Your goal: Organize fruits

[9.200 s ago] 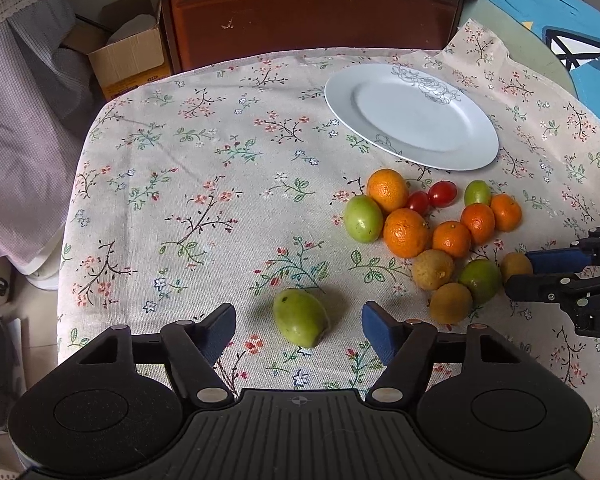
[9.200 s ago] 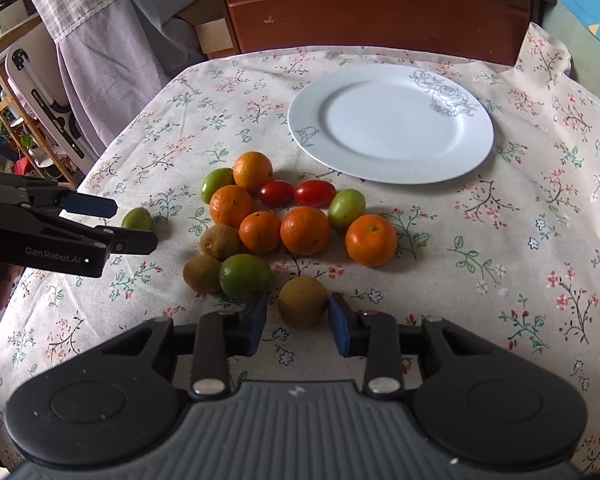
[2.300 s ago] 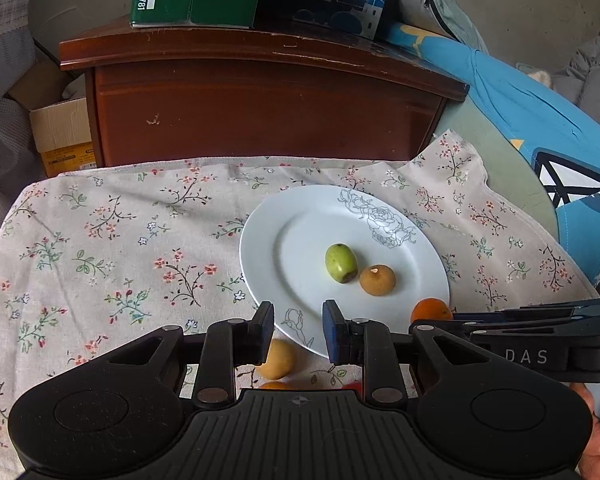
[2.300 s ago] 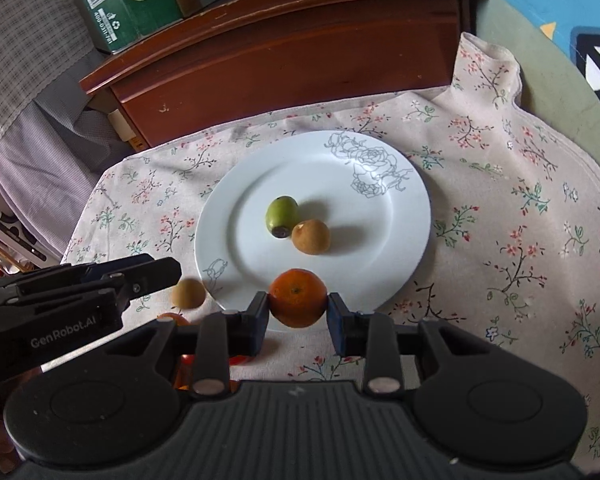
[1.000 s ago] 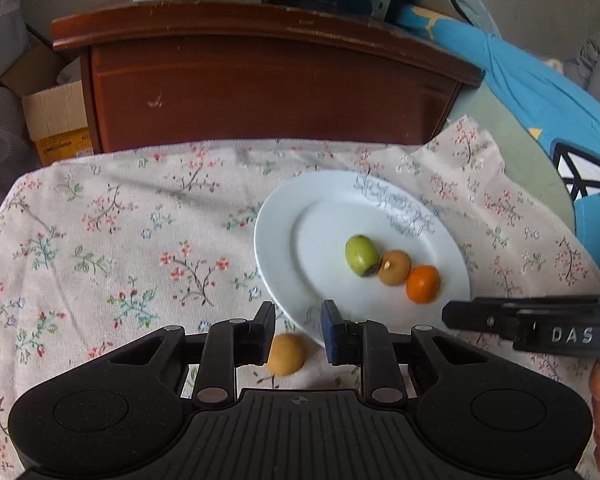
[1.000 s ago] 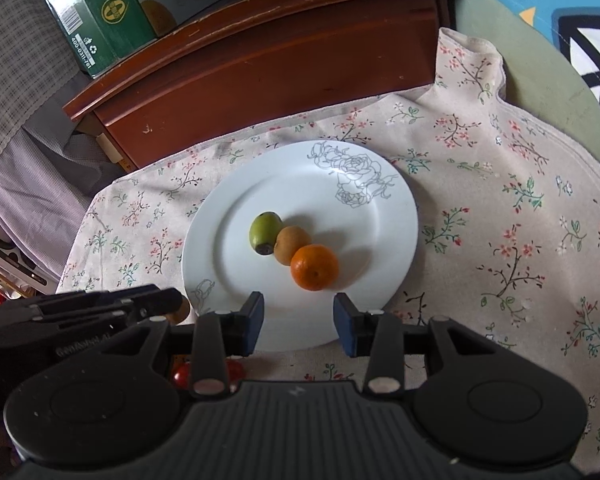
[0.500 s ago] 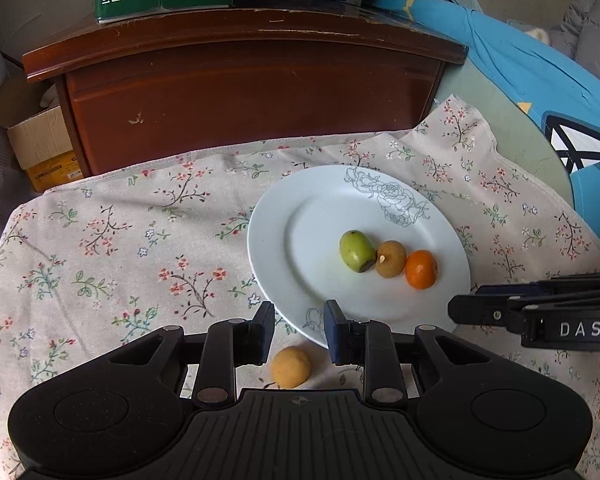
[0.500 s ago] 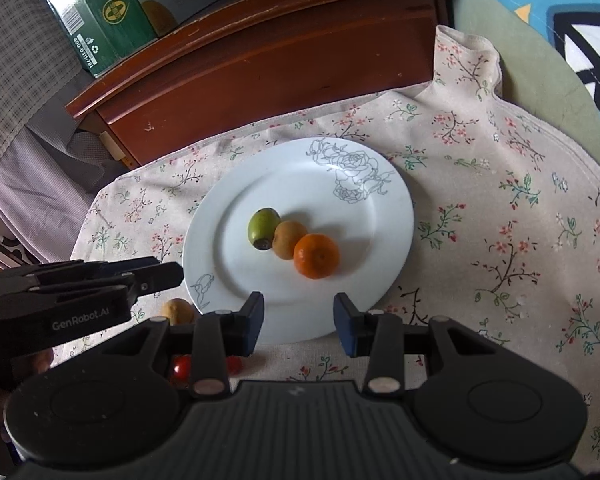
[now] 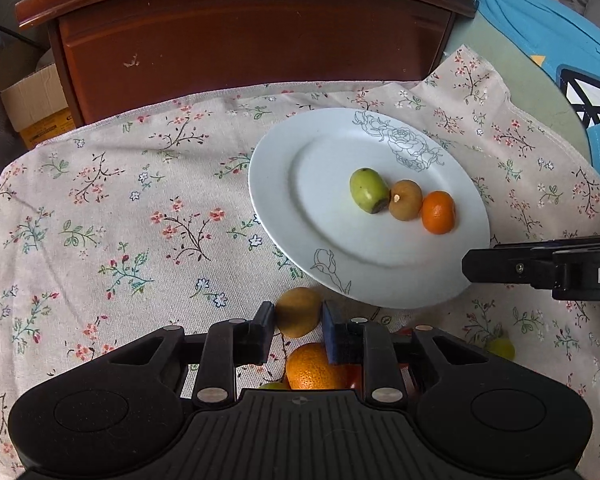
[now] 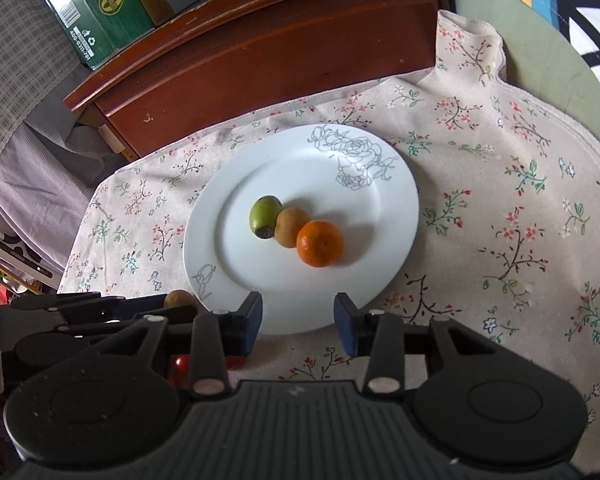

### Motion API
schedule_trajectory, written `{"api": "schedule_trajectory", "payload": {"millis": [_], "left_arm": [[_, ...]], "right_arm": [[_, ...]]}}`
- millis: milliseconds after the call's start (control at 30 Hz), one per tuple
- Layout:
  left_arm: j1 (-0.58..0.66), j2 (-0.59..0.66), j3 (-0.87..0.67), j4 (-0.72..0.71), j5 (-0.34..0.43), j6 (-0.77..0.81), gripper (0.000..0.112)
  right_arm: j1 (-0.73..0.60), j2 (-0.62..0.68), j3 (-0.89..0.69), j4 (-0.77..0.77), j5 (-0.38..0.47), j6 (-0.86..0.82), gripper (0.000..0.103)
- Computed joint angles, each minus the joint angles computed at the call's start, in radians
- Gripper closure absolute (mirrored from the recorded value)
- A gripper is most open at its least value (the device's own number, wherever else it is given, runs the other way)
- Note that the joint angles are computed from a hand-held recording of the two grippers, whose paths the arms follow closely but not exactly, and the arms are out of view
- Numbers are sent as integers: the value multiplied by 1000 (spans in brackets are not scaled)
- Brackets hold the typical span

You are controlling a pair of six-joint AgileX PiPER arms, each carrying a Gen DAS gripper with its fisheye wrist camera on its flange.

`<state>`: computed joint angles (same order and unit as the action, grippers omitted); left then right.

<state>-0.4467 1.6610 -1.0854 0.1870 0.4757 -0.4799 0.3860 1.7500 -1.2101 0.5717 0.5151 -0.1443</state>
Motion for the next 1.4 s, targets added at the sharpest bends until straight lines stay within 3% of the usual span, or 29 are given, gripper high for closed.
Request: {"api": "schedule_trajectory", "payload": {"millis": [233, 433, 600, 767, 867, 1033, 1233, 1400], "left_arm": [[-7, -31, -47, 88, -11, -93, 90], [-11, 87, -221, 53, 31, -58, 89], [-50, 110, -275, 108, 73, -82, 86], [-58, 41, -248, 104, 138, -88, 86], [-63, -18, -228, 110, 232, -104, 85], [-84, -158, -109, 168, 304, -172, 83], [-93, -282, 71, 202, 260, -225, 83], [-30, -266, 138, 73, 171, -151, 83]], "right_arm": [[-5, -2, 0, 0, 3, -7, 59], [-14, -2, -7, 19, 25, -39, 58], [-21, -1, -10, 33, 43, -65, 58], [-26, -17, 2, 34, 55, -86, 58], [-29, -41, 17, 38, 71, -111, 58], [-30, -109, 64, 12, 101, -127, 58], [-28, -207, 155, -63, 113, -108, 58], [-35, -203, 165, -45, 119, -152, 58]]}}
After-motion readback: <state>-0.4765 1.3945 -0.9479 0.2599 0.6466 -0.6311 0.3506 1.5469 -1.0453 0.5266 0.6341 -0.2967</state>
